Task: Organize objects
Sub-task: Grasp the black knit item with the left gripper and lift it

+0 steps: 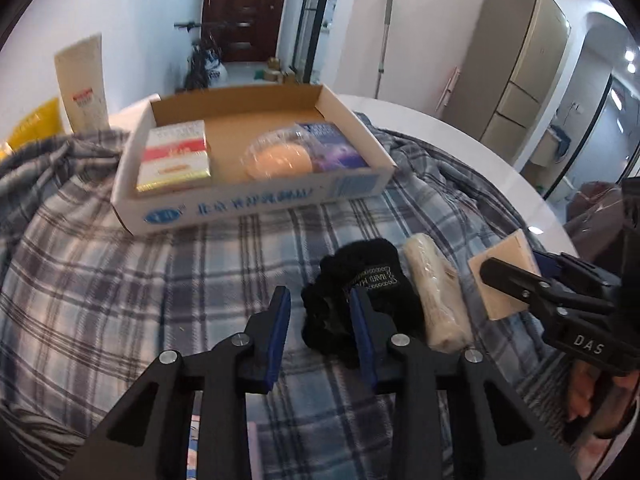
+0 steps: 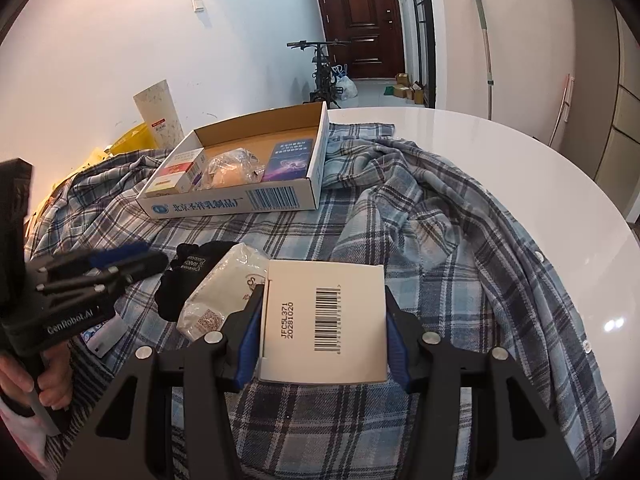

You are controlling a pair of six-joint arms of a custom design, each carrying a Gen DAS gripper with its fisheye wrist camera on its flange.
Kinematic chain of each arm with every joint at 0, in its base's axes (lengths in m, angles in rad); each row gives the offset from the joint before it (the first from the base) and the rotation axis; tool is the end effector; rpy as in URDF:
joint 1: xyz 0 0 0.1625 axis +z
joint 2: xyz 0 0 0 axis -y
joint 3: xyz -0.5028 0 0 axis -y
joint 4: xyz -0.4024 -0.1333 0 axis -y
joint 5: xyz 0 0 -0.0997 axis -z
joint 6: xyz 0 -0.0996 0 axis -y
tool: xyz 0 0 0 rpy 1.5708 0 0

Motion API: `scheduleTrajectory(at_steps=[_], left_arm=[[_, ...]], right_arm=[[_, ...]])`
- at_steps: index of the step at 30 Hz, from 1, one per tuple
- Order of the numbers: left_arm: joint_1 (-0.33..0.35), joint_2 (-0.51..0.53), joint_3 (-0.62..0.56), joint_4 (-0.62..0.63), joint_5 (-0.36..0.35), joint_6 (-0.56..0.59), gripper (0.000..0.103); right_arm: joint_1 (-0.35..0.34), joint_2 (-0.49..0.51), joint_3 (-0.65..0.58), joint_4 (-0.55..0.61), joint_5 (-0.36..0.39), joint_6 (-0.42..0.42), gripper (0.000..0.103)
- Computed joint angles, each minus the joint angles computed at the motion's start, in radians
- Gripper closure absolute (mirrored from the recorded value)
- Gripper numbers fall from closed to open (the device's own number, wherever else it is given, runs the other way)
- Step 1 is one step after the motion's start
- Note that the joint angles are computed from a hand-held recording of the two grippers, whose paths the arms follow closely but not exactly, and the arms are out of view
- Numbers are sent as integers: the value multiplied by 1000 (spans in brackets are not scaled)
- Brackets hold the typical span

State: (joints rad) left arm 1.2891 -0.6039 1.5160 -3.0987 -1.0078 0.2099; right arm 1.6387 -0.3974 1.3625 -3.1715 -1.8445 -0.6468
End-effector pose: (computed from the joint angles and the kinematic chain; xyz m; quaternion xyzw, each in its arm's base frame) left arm -0.0406 -0.8109 0.1186 0.1411 0.9084 -0.3004 0.2541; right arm 0.1624 -0.8207 0.0083 0.2892 -0.8965 0.2597 0.2126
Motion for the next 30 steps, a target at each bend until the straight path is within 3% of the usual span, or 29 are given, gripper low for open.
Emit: scheduleTrajectory(at_steps=[7, 9, 11, 12, 21, 24, 30], left_arm=[[-8, -8, 21, -21, -31, 33, 69], [-13, -7, 25, -13, -25, 44, 50], [-16, -8, 29, -11, -31, 51, 37], [-17, -9, 32, -8, -40, 57, 36], [-12, 2, 2, 92, -41, 43, 36], [-10, 3, 5, 78, -55, 49, 47], [1, 23, -41, 181, -37, 9, 47]], right_arm=[[0, -1, 4, 1, 0, 0, 51], [0, -1, 3, 2, 1, -1, 51], [-1, -1, 3, 3, 1, -2, 51], [-1, -1, 2, 5, 0, -2, 51], [0, 0, 3, 7, -2, -6, 51], [0, 1, 0, 8, -2, -6, 51], [1, 2, 0, 12, -8, -11, 51]])
